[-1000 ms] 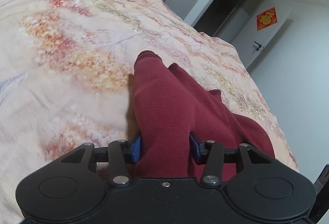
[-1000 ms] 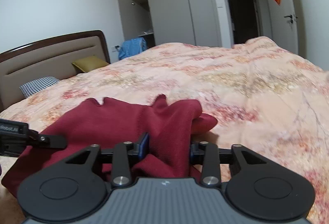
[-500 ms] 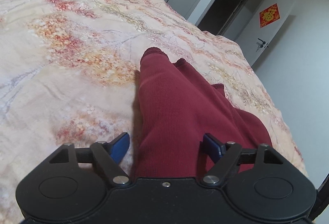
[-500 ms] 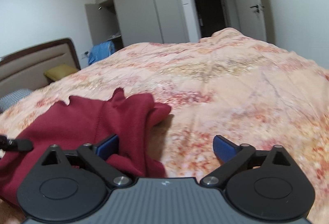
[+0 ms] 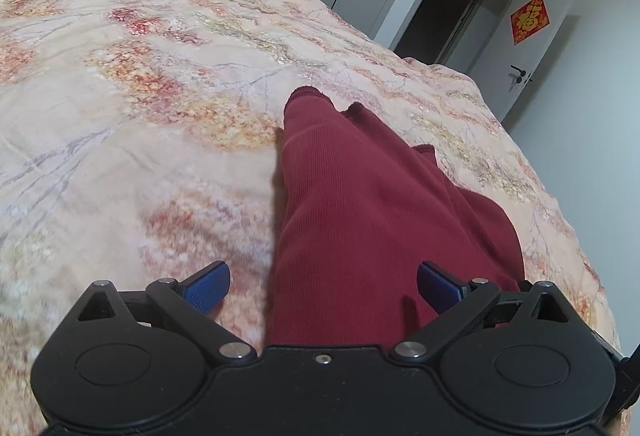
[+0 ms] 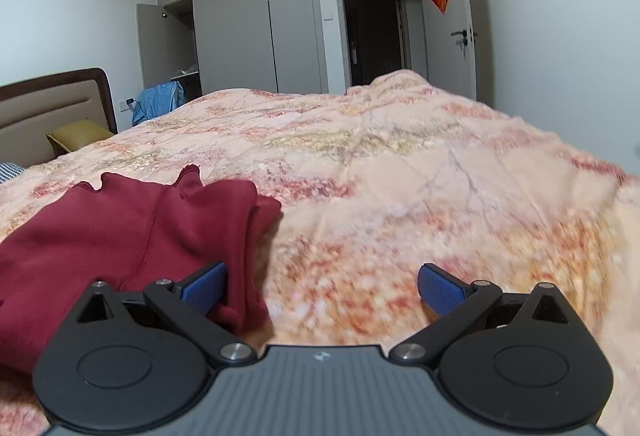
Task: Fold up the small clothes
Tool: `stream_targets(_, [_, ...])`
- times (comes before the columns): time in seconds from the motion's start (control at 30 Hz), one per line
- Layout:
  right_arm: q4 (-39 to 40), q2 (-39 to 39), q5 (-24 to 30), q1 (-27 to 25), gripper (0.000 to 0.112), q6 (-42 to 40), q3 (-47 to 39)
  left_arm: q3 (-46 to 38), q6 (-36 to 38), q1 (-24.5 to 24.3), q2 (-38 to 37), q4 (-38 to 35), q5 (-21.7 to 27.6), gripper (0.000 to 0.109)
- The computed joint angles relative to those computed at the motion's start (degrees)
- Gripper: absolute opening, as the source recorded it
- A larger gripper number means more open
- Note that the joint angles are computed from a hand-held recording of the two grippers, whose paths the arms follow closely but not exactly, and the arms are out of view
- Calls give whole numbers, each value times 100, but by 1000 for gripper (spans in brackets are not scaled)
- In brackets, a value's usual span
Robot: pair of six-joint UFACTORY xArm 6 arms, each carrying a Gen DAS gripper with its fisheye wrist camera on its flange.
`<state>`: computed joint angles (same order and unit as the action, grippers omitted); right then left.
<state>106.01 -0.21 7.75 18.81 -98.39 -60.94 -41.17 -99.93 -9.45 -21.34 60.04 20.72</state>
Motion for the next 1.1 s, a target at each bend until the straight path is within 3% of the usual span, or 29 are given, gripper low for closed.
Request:
stream_targets(0.1, [-344, -111, 188, -138, 103, 440, 162, 13, 18, -128, -47, -85, 136, 100])
stream_targets(0.57, [259, -1125, 759, -513, 103, -244, 780, -262, 92, -1034, -405, 79, 1300, 102])
stream_targets(0.87, [-10, -2421, 1377, -828, 103, 22, 1540, -277, -244, -2126, -869, 544, 2574, 102])
stream_targets(1.1, [-614, -3899, 1708, -933, 103, 379, 2526, 3, -342, -3188, -1454, 743, 3534, 102])
